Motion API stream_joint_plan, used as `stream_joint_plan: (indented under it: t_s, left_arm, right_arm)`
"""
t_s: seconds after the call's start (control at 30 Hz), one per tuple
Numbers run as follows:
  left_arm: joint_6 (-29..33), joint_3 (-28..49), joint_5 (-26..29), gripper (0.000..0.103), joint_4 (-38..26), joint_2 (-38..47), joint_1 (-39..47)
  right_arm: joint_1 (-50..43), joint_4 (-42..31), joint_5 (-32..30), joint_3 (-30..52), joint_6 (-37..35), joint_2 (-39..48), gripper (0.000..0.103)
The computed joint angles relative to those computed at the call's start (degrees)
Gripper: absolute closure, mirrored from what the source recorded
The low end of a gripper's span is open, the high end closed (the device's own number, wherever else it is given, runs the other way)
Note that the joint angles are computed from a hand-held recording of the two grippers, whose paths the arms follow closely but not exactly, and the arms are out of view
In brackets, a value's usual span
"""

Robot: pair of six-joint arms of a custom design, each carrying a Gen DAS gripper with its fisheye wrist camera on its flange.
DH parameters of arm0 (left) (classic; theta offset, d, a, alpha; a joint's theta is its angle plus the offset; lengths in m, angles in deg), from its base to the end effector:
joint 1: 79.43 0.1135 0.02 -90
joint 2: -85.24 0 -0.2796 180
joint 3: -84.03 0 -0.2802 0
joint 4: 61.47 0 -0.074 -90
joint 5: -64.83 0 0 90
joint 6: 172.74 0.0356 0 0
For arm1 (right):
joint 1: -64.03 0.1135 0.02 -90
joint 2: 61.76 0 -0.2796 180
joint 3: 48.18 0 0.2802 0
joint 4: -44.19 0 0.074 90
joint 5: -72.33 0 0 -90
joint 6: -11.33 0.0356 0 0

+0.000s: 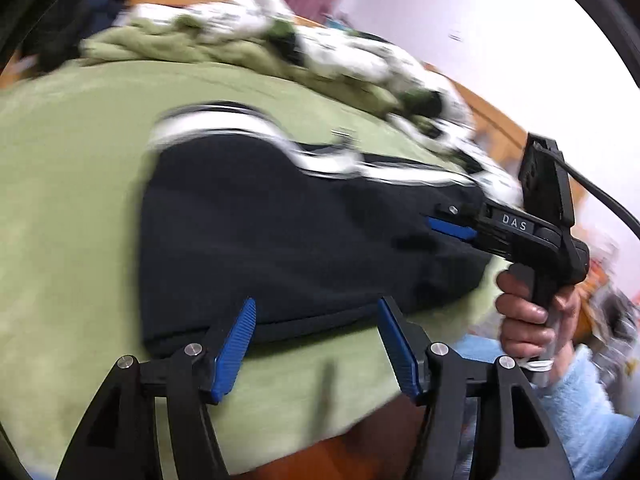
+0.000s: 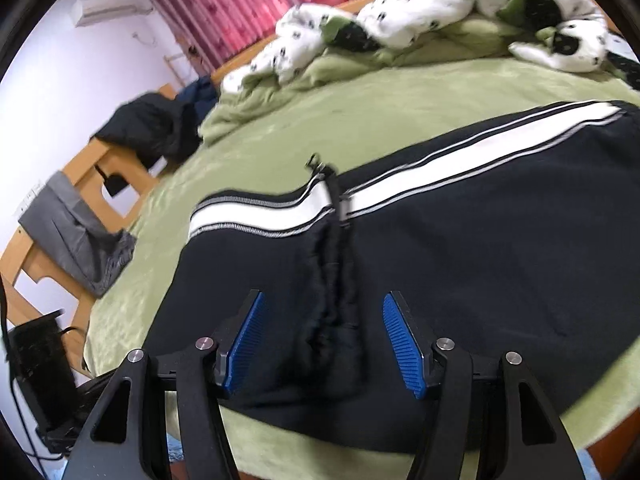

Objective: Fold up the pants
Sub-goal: 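Grasp the sweatpants at the waistband drawstring with the right gripper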

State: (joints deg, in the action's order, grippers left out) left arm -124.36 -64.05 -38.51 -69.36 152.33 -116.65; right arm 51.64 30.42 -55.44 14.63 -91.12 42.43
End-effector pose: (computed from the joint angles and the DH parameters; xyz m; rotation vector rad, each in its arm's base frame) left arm 0.1798 -0.1263 0.1355 -0.2080 2.3276 -0.4326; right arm 0.3535 -0.0553 0.1155 -0.2531 2.3460 0.6254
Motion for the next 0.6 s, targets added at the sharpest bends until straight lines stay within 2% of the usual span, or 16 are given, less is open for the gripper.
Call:
stream_joint_plan:
  t_s: [0.1,0.2,0.23,0.27,0.3,0.37,0.47,0.5,0.53,0.6]
  left_arm:
    - [0.3,-4.4,1.3,0.043,-2.6,-6.8,3.2]
    - [0.8,-4.5,-0.4,0.043,-5.7,-6.9,4.7]
    - [0.5,-5.9,-0.8,0.043,-5.0,-9.8,4.9]
    - [0.5,-7.4,0.9,0.043,-2.8,-12.0,5.8]
    - [0.5,-8.6,3.0,0.042,-1.8,-14.2,7.2]
    - [0.2,-8.0,4.5,0.042,-4.2,-14.7,9.7]
    - [2.0,-8.0,5.2,0.042,-5.0,-15.0,11.7]
    - [2.4,-8.0,5.3,0.042,-4.1,-14.7,12.3]
    - [2.6,-7.7,5.2,0.042,-3.5,-14.1,12.6]
    - [3.2,-5.7,4.4,0.042,-3.2,-11.7,13.1]
  right_arm:
    - [5.3,1.2,7.6,2.5,1.6,4.7,0.044]
    - [8.8,7.1,14.9,0.5,2.6,6.3,0.06]
    - [9.1,9.5,15.3,-1.1,1.7,5.6,0.071]
    - [8.8,9.6,14.2,-1.6,1.0,4.9,0.076]
    - [8.2,10.8,13.0,-2.9,1.3,3.3,0.08]
    - [5.2,13.8,8.7,-5.8,1.8,-0.5,0.085]
    - [2.2,10.1,7.5,-4.9,0.1,-0.2,0.085]
    - [3.0,8.3,10.2,-3.4,-1.4,2.0,0.081]
    - [3.8,7.5,12.6,-2.4,-2.1,3.7,0.071]
    - [4.2,12.2,13.4,-4.6,-3.4,4.0,0.07]
